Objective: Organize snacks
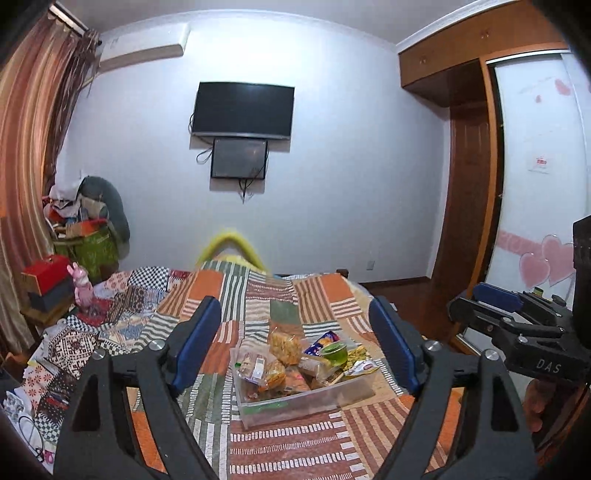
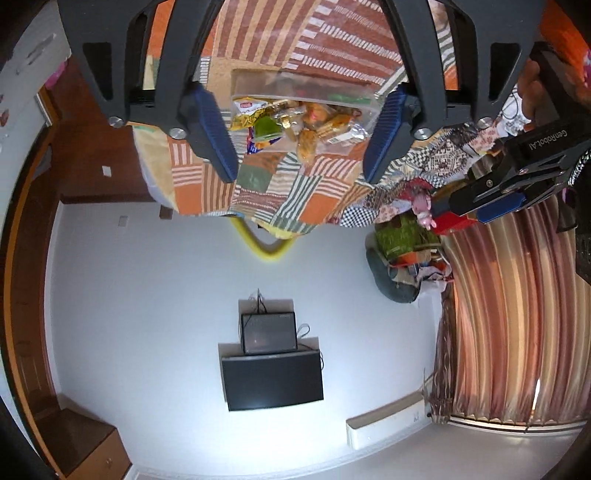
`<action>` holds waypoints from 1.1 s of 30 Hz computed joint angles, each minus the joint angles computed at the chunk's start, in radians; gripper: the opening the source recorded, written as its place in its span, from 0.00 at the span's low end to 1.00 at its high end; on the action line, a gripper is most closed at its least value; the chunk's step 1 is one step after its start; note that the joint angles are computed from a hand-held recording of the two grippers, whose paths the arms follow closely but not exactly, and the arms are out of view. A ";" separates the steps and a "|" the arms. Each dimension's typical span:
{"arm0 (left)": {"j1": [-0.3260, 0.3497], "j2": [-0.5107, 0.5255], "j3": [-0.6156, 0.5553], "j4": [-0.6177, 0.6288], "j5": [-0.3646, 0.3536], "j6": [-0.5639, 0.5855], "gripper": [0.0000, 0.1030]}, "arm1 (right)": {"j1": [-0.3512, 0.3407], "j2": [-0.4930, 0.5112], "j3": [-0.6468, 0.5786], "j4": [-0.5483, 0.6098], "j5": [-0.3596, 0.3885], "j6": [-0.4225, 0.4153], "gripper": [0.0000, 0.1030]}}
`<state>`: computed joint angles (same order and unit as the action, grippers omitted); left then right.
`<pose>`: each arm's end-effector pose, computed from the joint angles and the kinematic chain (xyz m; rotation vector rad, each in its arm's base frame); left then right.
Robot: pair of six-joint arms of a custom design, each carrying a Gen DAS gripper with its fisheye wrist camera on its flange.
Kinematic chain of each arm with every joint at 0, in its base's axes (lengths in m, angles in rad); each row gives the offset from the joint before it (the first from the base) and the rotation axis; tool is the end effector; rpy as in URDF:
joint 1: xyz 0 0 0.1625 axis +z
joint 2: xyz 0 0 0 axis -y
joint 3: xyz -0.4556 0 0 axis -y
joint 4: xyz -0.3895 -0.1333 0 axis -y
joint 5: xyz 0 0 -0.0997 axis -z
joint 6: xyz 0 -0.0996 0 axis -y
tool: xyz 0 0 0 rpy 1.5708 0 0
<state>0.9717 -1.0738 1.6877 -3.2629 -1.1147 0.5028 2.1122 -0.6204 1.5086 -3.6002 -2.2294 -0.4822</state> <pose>-0.2267 -0.6462 0.3842 0.9626 2.1967 -1.4460 0.4380 -0.5879 0.1830 0.6450 -2.1158 1.4079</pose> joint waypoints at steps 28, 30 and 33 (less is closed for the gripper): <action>-0.019 -0.039 0.091 -0.072 0.002 0.024 1.00 | 0.027 0.030 0.017 -0.153 -0.060 -0.054 1.00; -0.020 -0.039 0.092 -0.070 0.002 0.023 1.00 | 0.028 0.030 0.019 -0.159 -0.061 -0.059 1.00; -0.020 -0.038 0.090 -0.067 0.000 0.024 1.00 | 0.030 0.032 0.017 -0.161 -0.064 -0.062 1.00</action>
<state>0.9522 -1.1118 1.7781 -3.3302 -1.1149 0.5273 2.1418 -0.5882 1.5253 -3.7608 -2.2937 -0.5442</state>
